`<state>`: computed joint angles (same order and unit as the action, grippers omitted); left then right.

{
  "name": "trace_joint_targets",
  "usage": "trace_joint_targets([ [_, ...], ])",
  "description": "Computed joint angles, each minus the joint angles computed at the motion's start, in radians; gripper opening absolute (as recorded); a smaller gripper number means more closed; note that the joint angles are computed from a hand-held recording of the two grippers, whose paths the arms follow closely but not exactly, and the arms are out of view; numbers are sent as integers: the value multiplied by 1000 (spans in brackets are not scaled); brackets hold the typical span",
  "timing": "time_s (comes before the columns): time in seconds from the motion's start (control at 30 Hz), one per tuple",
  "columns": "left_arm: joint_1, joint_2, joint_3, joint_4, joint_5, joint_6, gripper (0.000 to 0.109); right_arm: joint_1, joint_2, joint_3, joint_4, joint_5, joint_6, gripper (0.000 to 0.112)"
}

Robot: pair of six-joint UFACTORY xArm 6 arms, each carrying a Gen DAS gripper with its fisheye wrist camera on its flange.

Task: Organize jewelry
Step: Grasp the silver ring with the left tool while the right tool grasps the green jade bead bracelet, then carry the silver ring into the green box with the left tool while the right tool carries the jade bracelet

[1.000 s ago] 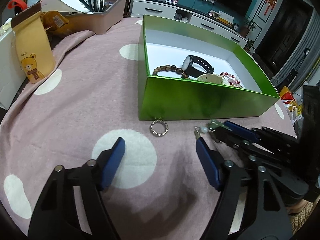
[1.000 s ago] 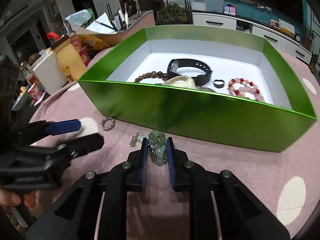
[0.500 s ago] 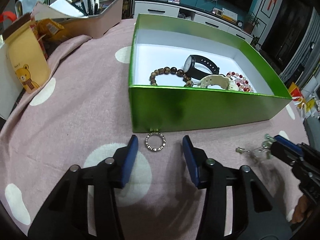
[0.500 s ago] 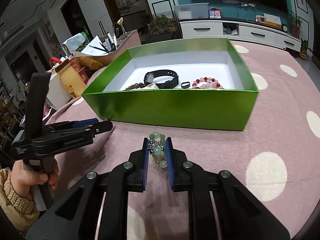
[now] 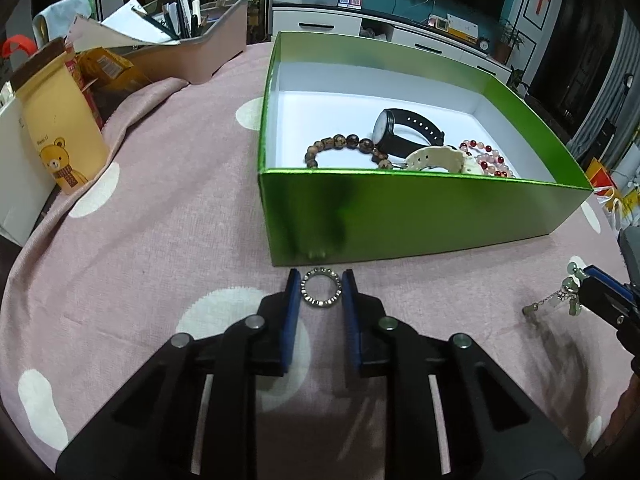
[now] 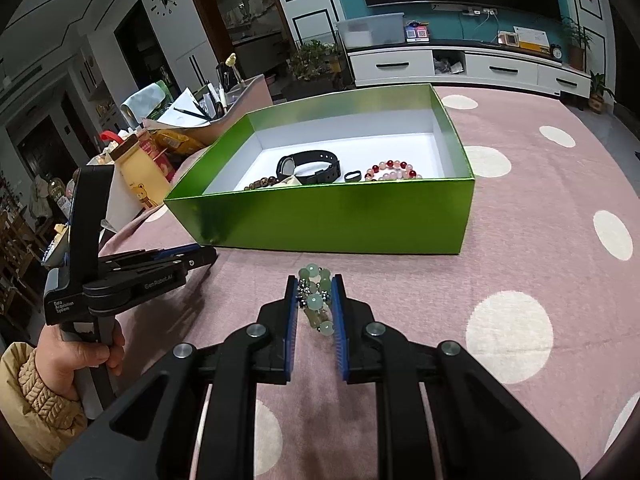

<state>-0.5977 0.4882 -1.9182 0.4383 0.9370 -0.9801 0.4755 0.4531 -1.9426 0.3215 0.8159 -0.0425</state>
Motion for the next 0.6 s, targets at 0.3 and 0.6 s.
trace_joint_targets([
  [0.3,-13,-69,71,-15,-42,-16,21,-6,-31,37,6,-25,0,16],
  [0.6,-34,-105,54,14,-52,-20,21,-5,-60,53,7,-53,0,16],
])
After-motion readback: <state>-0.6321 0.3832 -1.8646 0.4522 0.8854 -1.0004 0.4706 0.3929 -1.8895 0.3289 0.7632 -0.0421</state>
